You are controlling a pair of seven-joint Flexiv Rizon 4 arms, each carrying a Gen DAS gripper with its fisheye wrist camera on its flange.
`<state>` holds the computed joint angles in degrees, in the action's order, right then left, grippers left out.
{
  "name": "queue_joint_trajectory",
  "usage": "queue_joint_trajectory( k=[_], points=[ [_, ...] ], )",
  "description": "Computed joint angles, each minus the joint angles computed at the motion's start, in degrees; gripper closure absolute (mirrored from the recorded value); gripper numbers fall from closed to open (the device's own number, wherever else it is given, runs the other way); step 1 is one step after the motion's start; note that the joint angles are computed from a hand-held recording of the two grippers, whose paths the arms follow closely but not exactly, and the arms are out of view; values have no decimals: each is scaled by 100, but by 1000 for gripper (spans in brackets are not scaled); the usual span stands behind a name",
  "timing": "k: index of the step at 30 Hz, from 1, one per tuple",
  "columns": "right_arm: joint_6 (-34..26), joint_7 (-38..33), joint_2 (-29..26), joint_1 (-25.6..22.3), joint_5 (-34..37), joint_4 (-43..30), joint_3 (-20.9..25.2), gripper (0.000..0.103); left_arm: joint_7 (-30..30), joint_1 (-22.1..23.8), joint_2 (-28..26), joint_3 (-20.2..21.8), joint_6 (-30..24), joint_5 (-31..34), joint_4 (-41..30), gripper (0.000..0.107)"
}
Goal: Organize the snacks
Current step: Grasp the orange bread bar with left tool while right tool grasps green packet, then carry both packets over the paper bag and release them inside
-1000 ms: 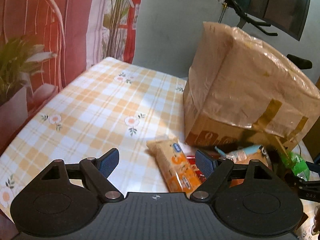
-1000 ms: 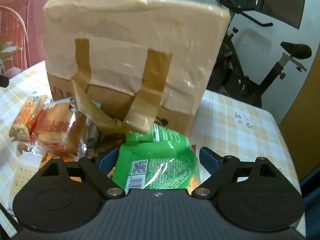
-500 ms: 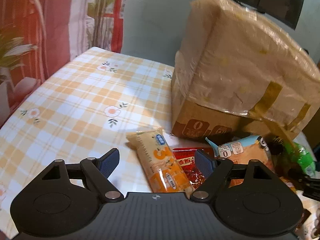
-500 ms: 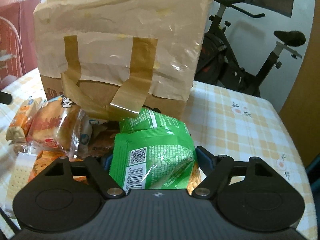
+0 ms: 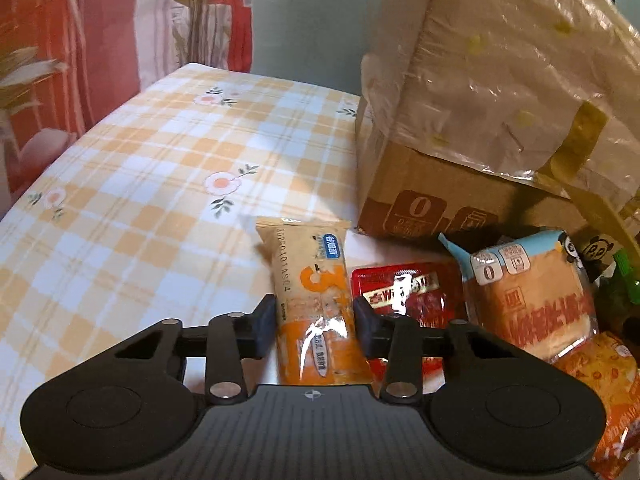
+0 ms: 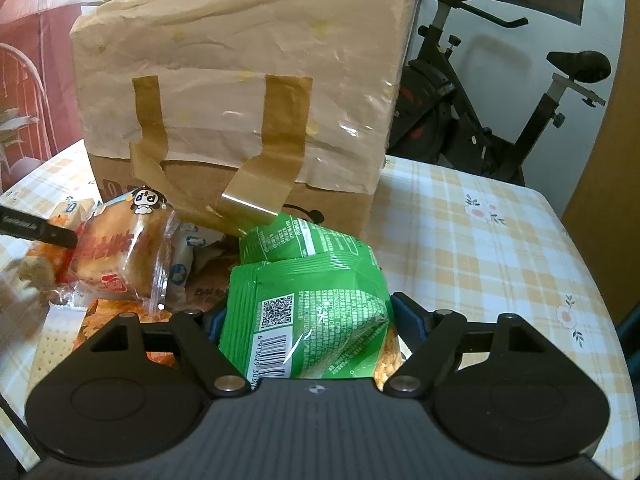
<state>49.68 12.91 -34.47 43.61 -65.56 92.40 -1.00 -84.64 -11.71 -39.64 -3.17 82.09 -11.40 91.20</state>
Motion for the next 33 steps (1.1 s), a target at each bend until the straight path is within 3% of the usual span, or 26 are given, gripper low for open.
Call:
queue_joint_trajectory(
  k=[9, 15, 20, 23, 27, 33],
  points=[
    [-105, 157, 104, -7, -10, 115, 25, 23, -199, 59, 329, 1, 659, -108, 548, 65],
    [-282, 456, 275, -78, 173, 303, 137, 23, -136, 58, 335, -13, 513, -63, 507, 65],
    [-214, 931, 431, -154, 103, 520, 175, 24, -16, 255, 343, -240, 795, -107, 582, 65],
    [-329, 1207, 556, -180, 53, 628, 191, 24, -5, 194, 336, -108, 965, -83, 515, 65],
    [-378, 2071, 864, -296, -237, 911, 199, 24, 50, 329, 377, -202, 1159, -116, 411, 65],
    [-1047, 2803, 1310, -462, -927, 1040, 336, 24, 226, 566, 389, -552, 1481, -151, 75, 65]
  ],
)
